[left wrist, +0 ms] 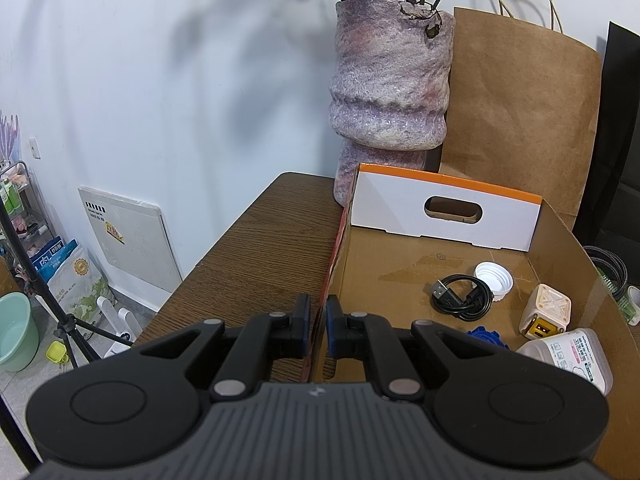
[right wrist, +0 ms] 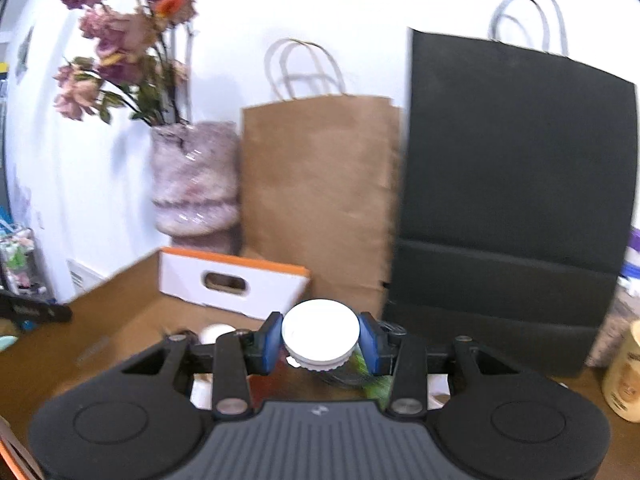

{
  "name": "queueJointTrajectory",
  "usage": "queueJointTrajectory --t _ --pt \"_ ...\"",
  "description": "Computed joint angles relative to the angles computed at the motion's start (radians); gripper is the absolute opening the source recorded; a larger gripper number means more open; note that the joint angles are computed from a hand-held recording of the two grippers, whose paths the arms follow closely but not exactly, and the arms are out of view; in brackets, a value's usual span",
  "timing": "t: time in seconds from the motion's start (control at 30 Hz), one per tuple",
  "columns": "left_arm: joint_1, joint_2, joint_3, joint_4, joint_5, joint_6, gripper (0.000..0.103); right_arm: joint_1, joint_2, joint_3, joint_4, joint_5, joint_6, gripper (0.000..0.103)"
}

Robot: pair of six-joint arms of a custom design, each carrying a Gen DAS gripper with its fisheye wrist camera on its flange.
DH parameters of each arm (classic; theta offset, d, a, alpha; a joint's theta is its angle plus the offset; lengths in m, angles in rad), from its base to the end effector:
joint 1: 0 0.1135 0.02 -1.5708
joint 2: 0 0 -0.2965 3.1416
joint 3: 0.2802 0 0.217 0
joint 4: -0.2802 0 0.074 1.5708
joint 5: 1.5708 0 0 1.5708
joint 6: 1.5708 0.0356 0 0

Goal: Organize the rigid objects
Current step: 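Carry the white cap into the orange box and open the right gripper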

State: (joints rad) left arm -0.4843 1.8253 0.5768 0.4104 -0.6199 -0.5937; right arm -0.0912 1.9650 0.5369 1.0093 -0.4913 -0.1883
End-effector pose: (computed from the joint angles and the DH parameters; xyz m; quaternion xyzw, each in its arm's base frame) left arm 0.2632 -0.1151 0.1451 -0.1577 0.8819 0.0693 0.4389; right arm 0.3194 -0.0123 0.1465 -0.1718 0.8061 0.1284 0.5516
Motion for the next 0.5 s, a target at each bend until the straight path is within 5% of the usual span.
queueJointTrajectory --t 0.5 --pt "0.000 0.000 0.000 0.000 0.000 0.000 0.009 0.258 -0.024 0.122 -0.163 0.086 -0.023 0.039"
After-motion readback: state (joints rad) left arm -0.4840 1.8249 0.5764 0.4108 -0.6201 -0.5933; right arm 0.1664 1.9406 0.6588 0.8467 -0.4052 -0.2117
